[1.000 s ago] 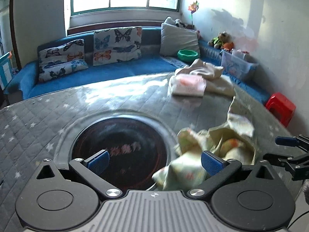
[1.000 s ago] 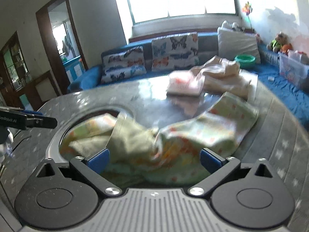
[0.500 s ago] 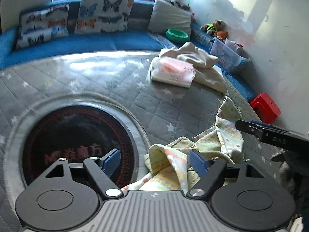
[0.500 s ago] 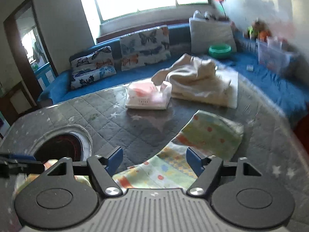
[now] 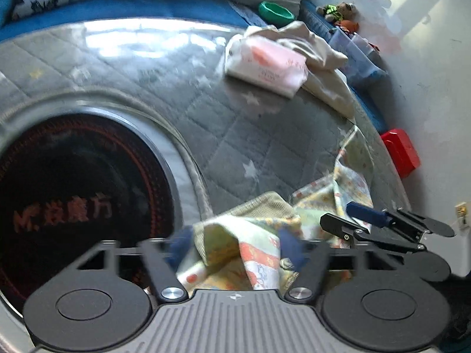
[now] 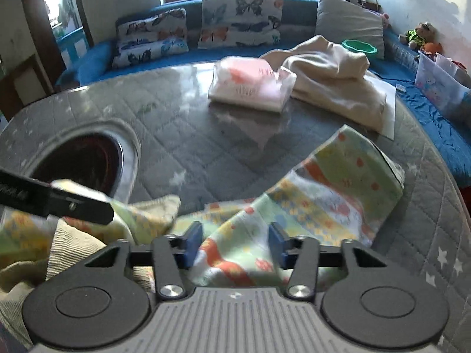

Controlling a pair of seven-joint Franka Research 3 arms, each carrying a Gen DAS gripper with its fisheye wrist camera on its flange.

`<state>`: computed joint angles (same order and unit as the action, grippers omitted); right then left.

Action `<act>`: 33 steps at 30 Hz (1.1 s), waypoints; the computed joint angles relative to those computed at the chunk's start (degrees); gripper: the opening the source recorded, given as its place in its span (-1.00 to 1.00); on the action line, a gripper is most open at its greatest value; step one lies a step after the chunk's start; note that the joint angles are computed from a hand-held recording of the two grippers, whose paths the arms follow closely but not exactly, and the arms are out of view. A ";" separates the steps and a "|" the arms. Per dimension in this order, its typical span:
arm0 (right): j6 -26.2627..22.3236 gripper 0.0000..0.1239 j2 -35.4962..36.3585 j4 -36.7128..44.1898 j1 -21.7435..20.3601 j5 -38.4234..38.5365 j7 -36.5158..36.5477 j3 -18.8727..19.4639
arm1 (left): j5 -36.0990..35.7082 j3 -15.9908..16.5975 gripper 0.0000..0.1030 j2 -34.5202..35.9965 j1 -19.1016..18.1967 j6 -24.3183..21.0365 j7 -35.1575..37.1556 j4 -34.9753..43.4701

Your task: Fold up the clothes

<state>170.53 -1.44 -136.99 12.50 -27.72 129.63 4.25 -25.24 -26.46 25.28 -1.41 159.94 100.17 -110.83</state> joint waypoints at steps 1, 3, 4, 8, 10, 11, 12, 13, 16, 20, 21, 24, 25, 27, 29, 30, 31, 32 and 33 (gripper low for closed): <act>0.06 -0.55 -0.75 -0.97 -0.03 -0.12 -0.01 -0.04 | -1.90 -1.58 -0.49 0.24 1.48 0.09 1.67 -0.30; 0.35 -0.65 -2.46 -3.04 -0.64 -0.76 0.26 0.30 | -5.32 -4.00 -0.61 -0.07 3.63 1.45 5.03 -1.58; 0.65 -0.71 -3.41 -4.14 -1.15 -0.81 0.01 0.56 | -6.88 -4.98 -0.71 -0.44 4.49 2.23 6.66 -2.29; 2.76 -0.87 -7.96 -9.45 -6.02 -5.26 4.77 4.51 | -15.12 -9.74 -0.83 -2.91 8.53 6.65 15.59 -6.15; 3.66 -0.92 -10.29 -11.86 -8.65 -6.44 6.08 6.59 | -19.38 -11.63 -0.85 -4.42 10.01 8.91 20.06 -7.93; 4.02 -0.94 -11.51 -12.99 -9.90 -6.71 6.73 7.78 | -22.14 -12.89 -0.86 -5.21 11.08 10.02 22.98 -8.83; 4.36 -0.94 -12.96 -14.26 -11.17 -6.86 7.35 9.03 | -25.04 -14.00 -0.87 -5.95 12.03 10.88 25.92 -9.58; 4.69 -0.95 -14.45 -15.54 -12.31 -6.73 7.74 10.19 | -28.39 -15.33 -0.88 -6.87 13.25 11.78 29.23 -10.46; 6.39 -0.97 -18.42 -18.46 -14.82 -5.22 7.89 12.34 | -38.54 -18.31 -0.91 -9.60 16.41 13.27 38.27 -12.31; 9.13 -0.98 -20.85 -18.12 -19.80 -4.25 7.81 16.63 | -51.71 -19.61 -0.92 -12.92 18.68 15.67 48.89 -12.93; 9.95 -0.98 -21.09 -17.51 -22.24 -4.50 8.13 18.92 | -54.03 -19.20 -0.92 -13.72 18.79 15.88 50.27 -12.86; 13.18 -1.00 -20.95 -13.68 -31.38 -5.28 8.57 27.16 | -60.79 -17.39 -0.93 -15.78 18.69 17.75 56.01 -11.64; 13.97 -1.00 -20.92 -12.54 -33.23 -5.02 8.21 28.85 | -61.83 -16.47 -0.93 -16.21 18.41 18.42 56.97 -11.03; 15.41 -1.00 -20.31 -8.93 -39.38 -4.72 7.61 34.56 | -59.25 -14.12 -0.93 -16.34 17.09 20.62 54.28 -9.82; 16.02 -1.00 -19.32 -4.21 -47.29 -4.28 6.75 41.97 | -57.62 -11.86 -0.93 -16.14 16.06 21.33 53.10 -8.25; 15.10 -1.00 -17.90 -1.30 -49.95 -3.93 5.99 44.63 | -56.23 -10.65 -0.93 -16.20 15.38 21.50 51.60 -7.84; 14.51 -1.00 -17.12 0.41 -52.22 -3.23 5.75 47.03 | -54.39 -9.34 -0.93 -16.32 14.55 21.67 49.52 -7.60; 13.59 -1.00 -16.82 1.72 -54.31 -3.19 5.58 49.39 | -55.18 -8.68 -0.93 -16.53 14.16 21.84 50.58 -7.25; 12.30 -1.00 -15.94 2.76 -54.41 -3.54 3.36 50.35 | -57.15 -8.30 -0.93 -16.72 13.91 22.00 52.96 -6.96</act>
